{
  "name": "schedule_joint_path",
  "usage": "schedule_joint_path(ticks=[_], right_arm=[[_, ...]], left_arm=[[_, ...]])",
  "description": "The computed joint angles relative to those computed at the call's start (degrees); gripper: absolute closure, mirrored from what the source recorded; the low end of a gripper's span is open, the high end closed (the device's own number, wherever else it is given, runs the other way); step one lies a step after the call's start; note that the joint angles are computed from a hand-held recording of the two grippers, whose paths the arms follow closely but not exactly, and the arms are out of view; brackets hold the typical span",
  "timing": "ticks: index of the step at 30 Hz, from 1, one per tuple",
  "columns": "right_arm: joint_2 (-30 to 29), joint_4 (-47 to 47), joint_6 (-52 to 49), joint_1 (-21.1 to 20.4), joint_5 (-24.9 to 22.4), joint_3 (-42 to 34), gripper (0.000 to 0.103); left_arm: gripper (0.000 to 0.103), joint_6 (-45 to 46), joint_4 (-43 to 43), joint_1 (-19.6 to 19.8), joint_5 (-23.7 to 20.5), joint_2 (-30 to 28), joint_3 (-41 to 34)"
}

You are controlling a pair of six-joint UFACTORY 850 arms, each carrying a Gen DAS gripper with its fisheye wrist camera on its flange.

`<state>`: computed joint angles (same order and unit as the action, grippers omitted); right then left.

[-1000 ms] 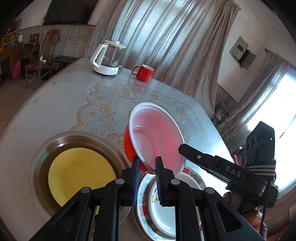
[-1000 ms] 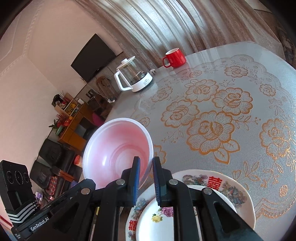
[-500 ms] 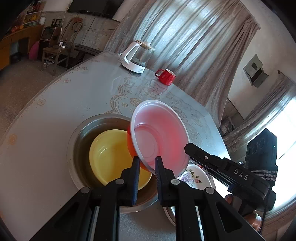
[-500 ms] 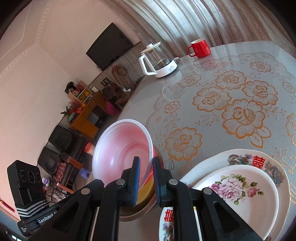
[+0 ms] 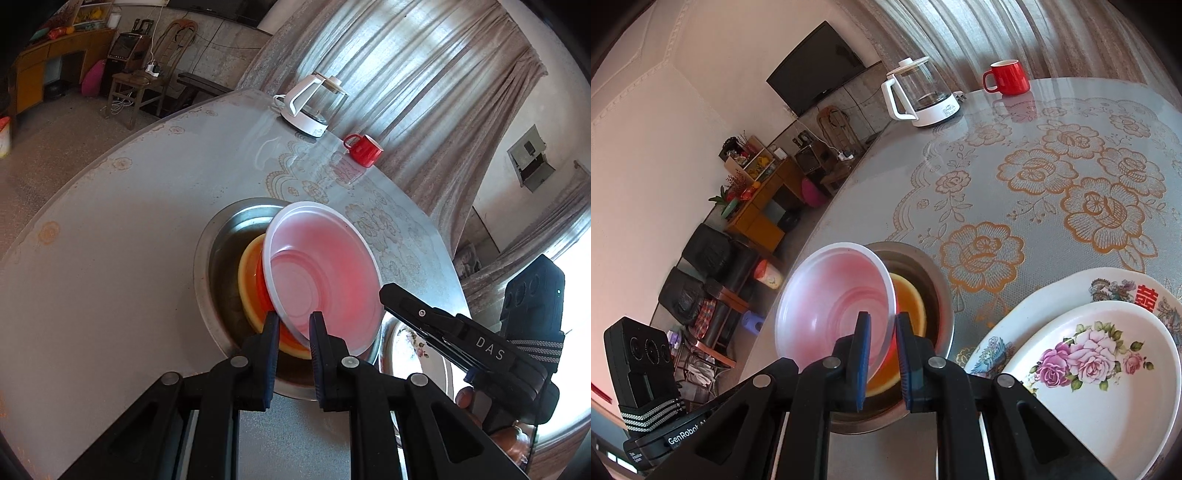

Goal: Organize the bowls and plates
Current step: 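Lower the red bowl into the yellow bowl and open the left gripper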

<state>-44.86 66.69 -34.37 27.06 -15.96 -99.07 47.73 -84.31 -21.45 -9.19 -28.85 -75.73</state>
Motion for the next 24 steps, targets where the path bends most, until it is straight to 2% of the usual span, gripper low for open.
schedule_joint_path(ticks=[6,12,17,22,24], right_arm=[[-0.6,-5.5,5.7,0.3,1.0,-0.6,0.089],[-1.0,-8.3,8.3,0.7,0.7,-0.8,0.089],[-1.6,-13.5,13.9,0.7,0.5,-1.4,0.086],[-2.0,-15.9,15.0,1.2,0.3,-1.8,0.085],[-2.1,-17.5,15.1,1.7,0.6,-1.9,0.086]], left_arm=[[0.088,-1.1,1.4,0.3,0.3,-0.3,0.0],[0.088,-7.8,8.3,0.1,0.8,-0.9,-0.3],[0.088,-7.1,8.4,-0.1,1.5,-0.7,0.0],[0.088,-6.6,8.5,-0.2,2.0,-0.7,0.1],[0.088,-11.1,13.5,-0.6,3.7,-0.5,0.2]])
